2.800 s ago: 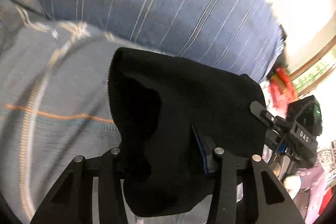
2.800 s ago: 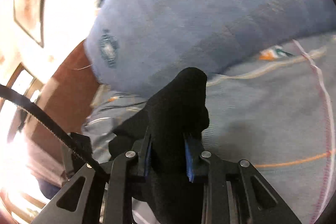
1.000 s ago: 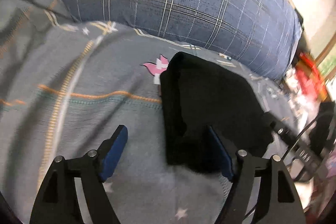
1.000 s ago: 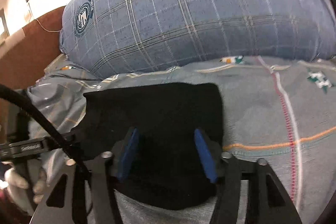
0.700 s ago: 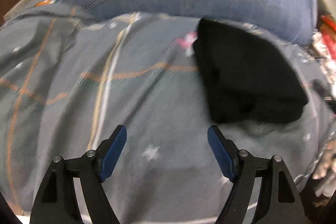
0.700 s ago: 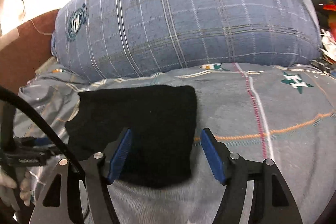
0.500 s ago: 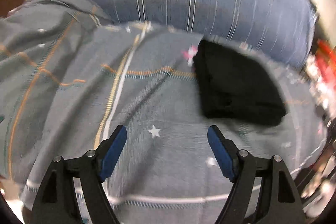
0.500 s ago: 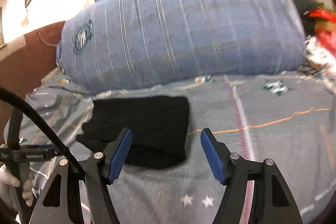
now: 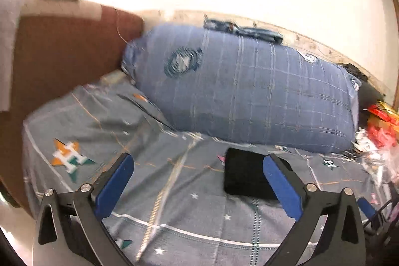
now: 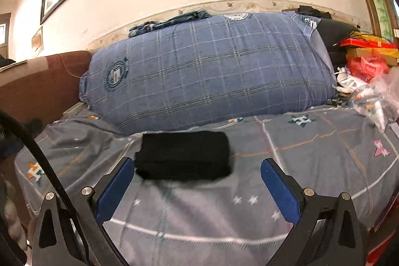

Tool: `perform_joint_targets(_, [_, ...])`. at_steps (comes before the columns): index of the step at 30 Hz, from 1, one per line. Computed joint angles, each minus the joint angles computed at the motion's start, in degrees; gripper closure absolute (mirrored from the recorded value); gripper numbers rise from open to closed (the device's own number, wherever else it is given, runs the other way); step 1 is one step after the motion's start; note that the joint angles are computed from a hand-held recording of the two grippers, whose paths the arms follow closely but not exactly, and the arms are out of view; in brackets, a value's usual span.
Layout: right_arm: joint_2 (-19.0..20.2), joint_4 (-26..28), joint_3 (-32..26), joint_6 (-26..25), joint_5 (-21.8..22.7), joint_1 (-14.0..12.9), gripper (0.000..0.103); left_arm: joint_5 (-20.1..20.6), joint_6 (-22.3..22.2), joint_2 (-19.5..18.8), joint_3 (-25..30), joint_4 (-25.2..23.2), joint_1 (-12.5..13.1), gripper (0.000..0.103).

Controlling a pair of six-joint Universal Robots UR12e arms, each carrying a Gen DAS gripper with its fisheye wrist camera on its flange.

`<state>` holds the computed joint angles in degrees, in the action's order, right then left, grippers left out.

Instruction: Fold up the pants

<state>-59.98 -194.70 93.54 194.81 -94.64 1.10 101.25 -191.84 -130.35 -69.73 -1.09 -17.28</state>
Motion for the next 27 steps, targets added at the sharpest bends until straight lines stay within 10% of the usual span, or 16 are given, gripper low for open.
perform_joint_targets(4, [-0.24,1.71,0.59,-1.28,0.87,0.79,0.0,7.51,1.91,0.91,-1.42,0.83,-1.63,0.0])
perform_joint_targets(27, [-0.99,11.93,1.14,0.2,1.12,1.16,0.0,-0.28,3.44,2.19,-2.09,-13.69,-2.06,0.0])
